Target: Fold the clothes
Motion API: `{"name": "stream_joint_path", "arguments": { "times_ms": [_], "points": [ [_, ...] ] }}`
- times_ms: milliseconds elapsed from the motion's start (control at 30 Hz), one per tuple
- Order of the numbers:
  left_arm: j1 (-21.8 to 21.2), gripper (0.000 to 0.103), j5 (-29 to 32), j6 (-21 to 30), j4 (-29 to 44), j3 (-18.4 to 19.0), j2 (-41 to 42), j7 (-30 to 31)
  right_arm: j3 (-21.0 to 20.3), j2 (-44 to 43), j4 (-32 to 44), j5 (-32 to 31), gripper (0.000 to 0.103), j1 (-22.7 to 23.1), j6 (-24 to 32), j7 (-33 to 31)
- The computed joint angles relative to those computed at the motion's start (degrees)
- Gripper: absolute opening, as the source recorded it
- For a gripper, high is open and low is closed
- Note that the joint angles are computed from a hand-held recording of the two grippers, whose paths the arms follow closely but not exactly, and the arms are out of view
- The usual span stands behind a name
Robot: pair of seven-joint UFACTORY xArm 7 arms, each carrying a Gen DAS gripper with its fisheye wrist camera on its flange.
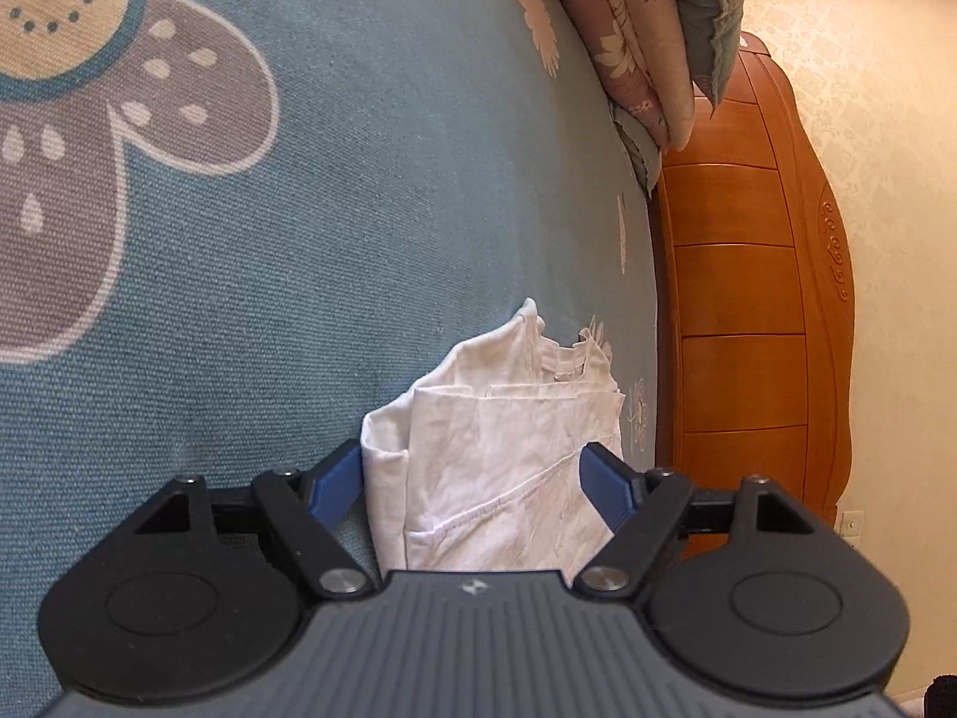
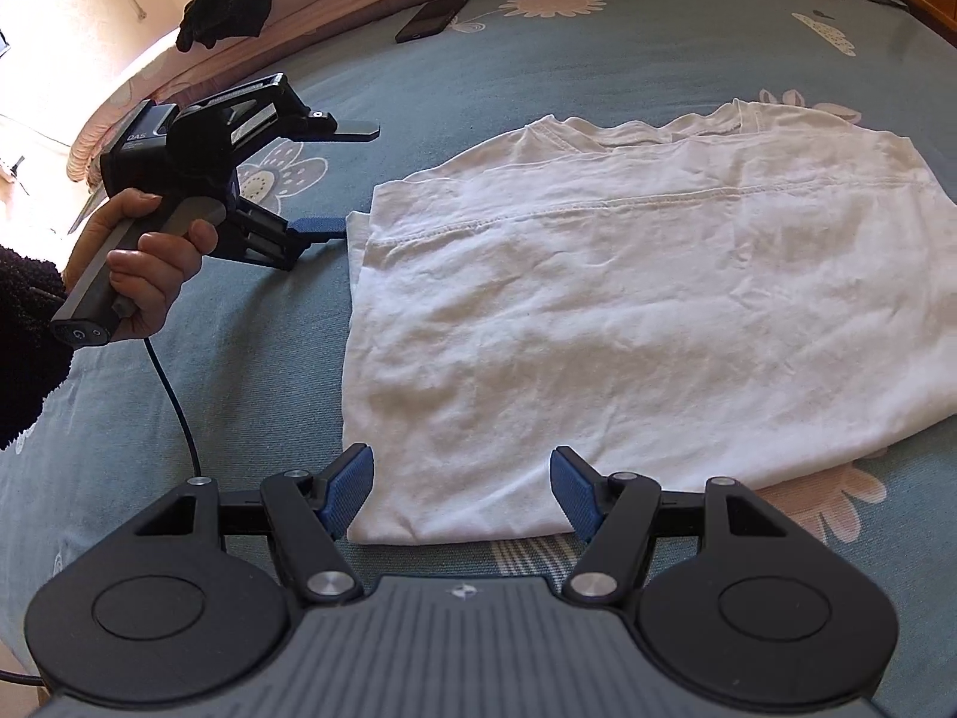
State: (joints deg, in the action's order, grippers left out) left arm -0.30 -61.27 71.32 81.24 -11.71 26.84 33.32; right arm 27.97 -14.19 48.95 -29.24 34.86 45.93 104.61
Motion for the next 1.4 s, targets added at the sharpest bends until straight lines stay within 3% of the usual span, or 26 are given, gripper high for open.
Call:
{"name": "stream_joint_path", "arguments": {
  "times_ms": [233, 333, 400, 600, 1000, 1133, 1267, 1400],
  "points": [
    [-0.1, 0.073, -1.9, -2.2, -1.8, -0.1, -0.9, 3.5, -0.4, 1.8, 1.3, -0.6, 0.07, 0.7, 1.2, -2.0],
    [0.0, 0.052, -2.2, -3.2, -2.3, 0.3, -1.0, 2.8, -0.5, 2.1, 2.1, -1.4, 0.07, 0.8, 1.5, -2.3],
    [-0.4, 0.023, -0.3, -4.2, -3.2, 0.8, -1.8, 2.6, -0.8, 2.4, 2.6, -1.8, 0.07, 1.0, 1.7, -3.7],
    [-0.9, 0.005, 1.5, -6.9, -5.9, 1.2, -4.2, 3.4, -2.0, 3.2, 3.7, -3.7, 0.07, 0.7, 2.0, -8.2],
    [0.3, 0.002, -0.2, -5.4, -6.0, 2.0, -4.6, 5.3, -6.4, 13.8, 13.0, -11.2, 0.07, 0.2, 3.2, -24.6],
    [0.9, 0.002, -0.8, -6.1, -7.8, 2.3, -6.4, 6.9, -8.9, 21.3, 20.8, -13.5, 0.067, 3.2, 8.4, -26.6],
    [0.5, 0.009, -0.5, -7.4, -9.1, 2.8, -8.1, 8.0, -11.7, 31.4, 32.7, -14.5, 0.043, 7.7, 17.1, -29.9],
    [1.3, 0.017, -2.2, -6.1, -9.0, 3.3, -8.0, 8.2, -15.0, 38.9, 42.3, -13.2, 0.041, 11.2, 23.1, -32.8]
  ]
}}
